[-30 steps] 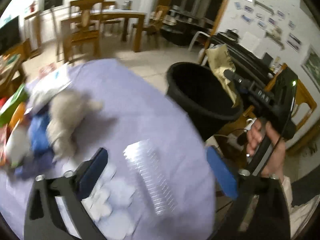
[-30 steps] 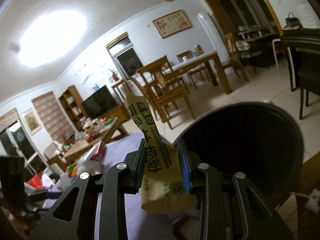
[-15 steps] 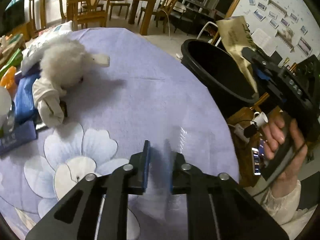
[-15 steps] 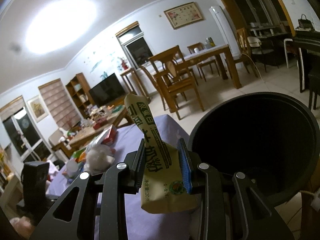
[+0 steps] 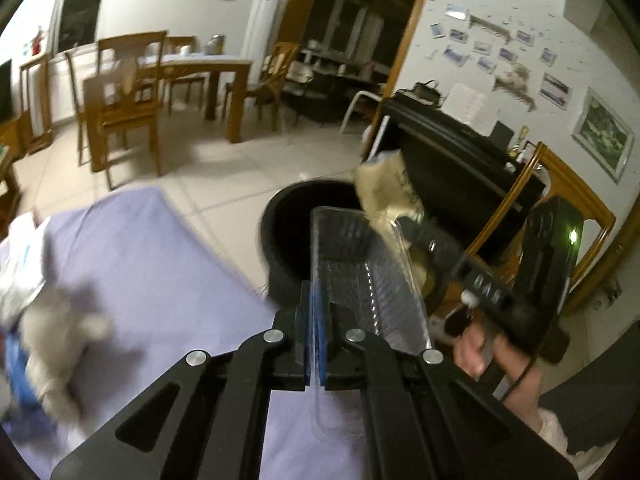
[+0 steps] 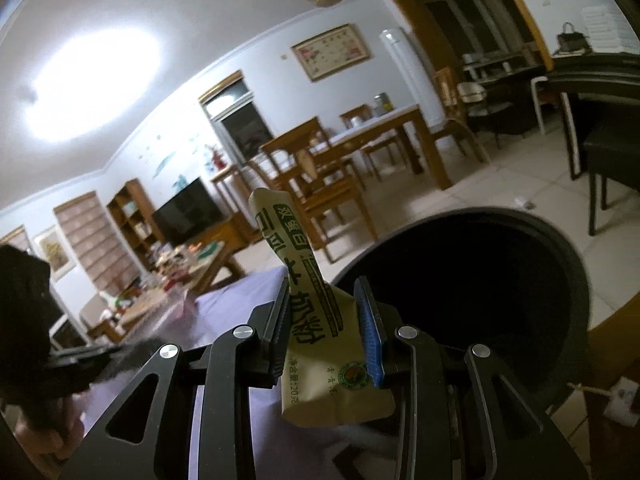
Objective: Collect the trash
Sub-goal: 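Open both tools over the bin to drop tray and powder bag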
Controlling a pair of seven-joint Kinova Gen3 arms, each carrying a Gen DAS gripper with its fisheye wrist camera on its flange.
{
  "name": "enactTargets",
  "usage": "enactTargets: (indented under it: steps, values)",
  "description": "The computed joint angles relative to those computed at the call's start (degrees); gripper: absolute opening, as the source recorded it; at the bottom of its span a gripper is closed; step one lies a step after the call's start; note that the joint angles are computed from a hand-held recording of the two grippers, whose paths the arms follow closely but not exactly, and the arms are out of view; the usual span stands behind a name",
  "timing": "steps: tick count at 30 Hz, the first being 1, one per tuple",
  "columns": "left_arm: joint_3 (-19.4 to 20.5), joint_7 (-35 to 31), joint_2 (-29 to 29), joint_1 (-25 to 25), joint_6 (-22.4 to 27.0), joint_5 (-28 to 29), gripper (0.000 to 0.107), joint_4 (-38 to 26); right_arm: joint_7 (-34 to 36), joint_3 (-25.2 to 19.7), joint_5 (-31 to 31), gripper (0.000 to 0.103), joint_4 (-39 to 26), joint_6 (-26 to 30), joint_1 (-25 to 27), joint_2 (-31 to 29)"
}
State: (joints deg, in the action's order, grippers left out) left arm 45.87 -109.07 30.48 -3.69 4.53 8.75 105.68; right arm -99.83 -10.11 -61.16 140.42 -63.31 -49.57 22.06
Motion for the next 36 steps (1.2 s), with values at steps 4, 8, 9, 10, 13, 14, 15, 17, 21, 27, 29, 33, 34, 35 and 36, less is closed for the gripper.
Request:
enactTargets:
  steps: [4, 8, 9, 10, 13, 14, 15, 17, 21, 27, 29, 33, 34, 35, 36]
  values:
    - [-7.54, 0.62, 3.43, 8.88, 1.78, -0.91, 0.003, -7.04, -0.49, 0.74, -1.61, 0.031, 0.43, 0.52, 1.22, -0.01]
    - [-12.89, 1.24, 6.03, 13.99, 4.5, -0.24, 0.003, -11.7, -1.51, 1.13, -2.19, 0.031, 0.85, 0.53, 1.92, 1.01]
    - [-14.29, 1.64, 6.84, 15.35, 4.52, -0.24, 0.003, -12.79, -1.93, 1.23, -2.1, 0.031, 0.91, 0.59, 2.08, 1.35]
    - [-14.92, 1.46, 6.6, 15.64, 5.18, 0.3, 0.003, -12.82, -2.37, 1.38, -1.93, 0.031, 1.01, 0.69, 2.31, 1.71]
    - [-18.15, 2.32, 7.01, 18.6, 6.44, 0.91, 0.003, -14.71, -3.81, 1.7, -2.05, 0.032, 1.39, 0.51, 2.31, 2.72]
    - [-19.31, 2.53, 6.99, 19.5, 6.52, 0.97, 0.004, -15.02, -4.44, 1.9, -1.81, 0.033, 1.71, 0.45, 2.52, 3.01]
    - [-21.53, 3.21, 6.8, 21.38, 6.2, 0.7, 0.007, -15.23, -4.6, 2.1, -2.15, 0.034, 1.63, 0.63, 2.54, 3.23]
    - [-25.25, 4.7, 5.89, 24.58, 6.77, 0.07, 0.008, -15.32, -5.74, 2.37, -0.94, 0.047, 2.17, 1.12, 3.24, 3.48]
    - [-30.03, 7.13, 3.16, 28.73, 2.69, -1.64, 0.09, -11.82, -6.64, 2.54, -2.28, 0.074, 2.77, -0.53, 1.6, 3.74]
    - [-38.75, 9.02, -5.22, 37.12, -10.34, -5.72, 0.098, -0.27, -5.48, 1.39, -4.7, 0.074, 3.5, -3.42, -1.62, 2.26]
    - [-40.82, 8.38, -7.85, 38.94, -13.28, -5.68, 0.098, 3.23, -4.79, 0.74, -5.34, 0.074, 3.55, -4.58, -2.8, 1.4]
    - [-40.32, 7.4, -12.86, 37.6, -17.36, -5.11, 0.098, 9.34, 0.41, -0.71, -7.03, 0.074, 1.6, -4.84, -4.69, -1.21]
    - [-39.42, 7.6, -14.4, 36.15, -18.03, -5.46, 0.098, 10.84, 2.74, -1.1, -7.73, 0.074, 0.4, -4.44, -5.02, -1.76]
    - [-38.96, 7.66, -15.71, 35.05, -18.76, -5.55, 0.098, 12.3, 4.55, -1.47, -8.0, 0.074, -0.49, -4.07, -5.06, -2.2]
    - [-38.57, 7.77, -17.11, 33.93, -19.49, -5.64, 0.098, 13.8, 6.27, -1.86, -8.41, 0.074, -1.5, -3.7, -5.11, -2.53]
